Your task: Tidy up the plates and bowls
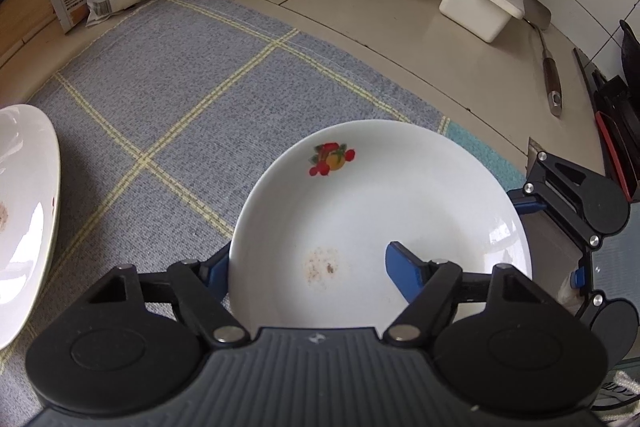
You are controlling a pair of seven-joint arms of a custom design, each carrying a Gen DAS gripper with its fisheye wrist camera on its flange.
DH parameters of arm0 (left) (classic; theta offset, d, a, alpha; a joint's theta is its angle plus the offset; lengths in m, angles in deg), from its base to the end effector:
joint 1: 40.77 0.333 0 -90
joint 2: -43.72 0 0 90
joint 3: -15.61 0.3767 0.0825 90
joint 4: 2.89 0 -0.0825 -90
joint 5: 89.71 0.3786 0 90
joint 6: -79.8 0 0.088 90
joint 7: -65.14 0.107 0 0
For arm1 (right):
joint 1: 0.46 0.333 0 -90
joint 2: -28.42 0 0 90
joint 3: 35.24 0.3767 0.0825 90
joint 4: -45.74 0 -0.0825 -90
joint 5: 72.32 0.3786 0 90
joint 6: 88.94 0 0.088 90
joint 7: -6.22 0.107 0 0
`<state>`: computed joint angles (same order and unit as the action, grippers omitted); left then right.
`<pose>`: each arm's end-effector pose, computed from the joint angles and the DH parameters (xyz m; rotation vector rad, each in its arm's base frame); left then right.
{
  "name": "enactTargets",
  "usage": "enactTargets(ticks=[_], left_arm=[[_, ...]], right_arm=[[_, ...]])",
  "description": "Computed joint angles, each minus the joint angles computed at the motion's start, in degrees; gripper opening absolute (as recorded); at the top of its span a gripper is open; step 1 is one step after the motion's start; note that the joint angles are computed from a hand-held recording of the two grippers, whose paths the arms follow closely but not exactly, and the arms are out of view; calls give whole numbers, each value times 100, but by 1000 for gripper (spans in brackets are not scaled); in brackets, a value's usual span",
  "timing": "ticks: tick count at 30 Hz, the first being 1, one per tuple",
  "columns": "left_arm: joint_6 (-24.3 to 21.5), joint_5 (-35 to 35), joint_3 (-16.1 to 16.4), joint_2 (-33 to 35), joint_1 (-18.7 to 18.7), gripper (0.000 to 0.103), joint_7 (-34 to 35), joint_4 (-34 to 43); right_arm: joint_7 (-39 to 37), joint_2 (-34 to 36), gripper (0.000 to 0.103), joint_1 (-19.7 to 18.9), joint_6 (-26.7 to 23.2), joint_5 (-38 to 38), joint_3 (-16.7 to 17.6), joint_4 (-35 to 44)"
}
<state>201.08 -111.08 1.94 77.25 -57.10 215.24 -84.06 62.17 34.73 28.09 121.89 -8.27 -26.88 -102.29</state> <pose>0.6664 -0.3549 0.4361 0.3259 -2.9240 0.6881 0.4175 0.1656 0.3740 -1.7415 1.7451 -0.7707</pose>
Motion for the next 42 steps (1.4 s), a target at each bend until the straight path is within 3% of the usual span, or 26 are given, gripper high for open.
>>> enactTargets(ticks=[14,28,42], left_arm=[[-16,-59,-17,-27,41,76,122,-31],[63,-192,-38,17,54,76,67,152],[-107,-35,-64,721,-155,76,-239,1372]], right_arm=[[-1368,72,103,110,-202,1434,15,525],[-1811,-45,103,-49,-384,1499,1,591],[-2076,71,103,-378,-579,1082,-237,795]])
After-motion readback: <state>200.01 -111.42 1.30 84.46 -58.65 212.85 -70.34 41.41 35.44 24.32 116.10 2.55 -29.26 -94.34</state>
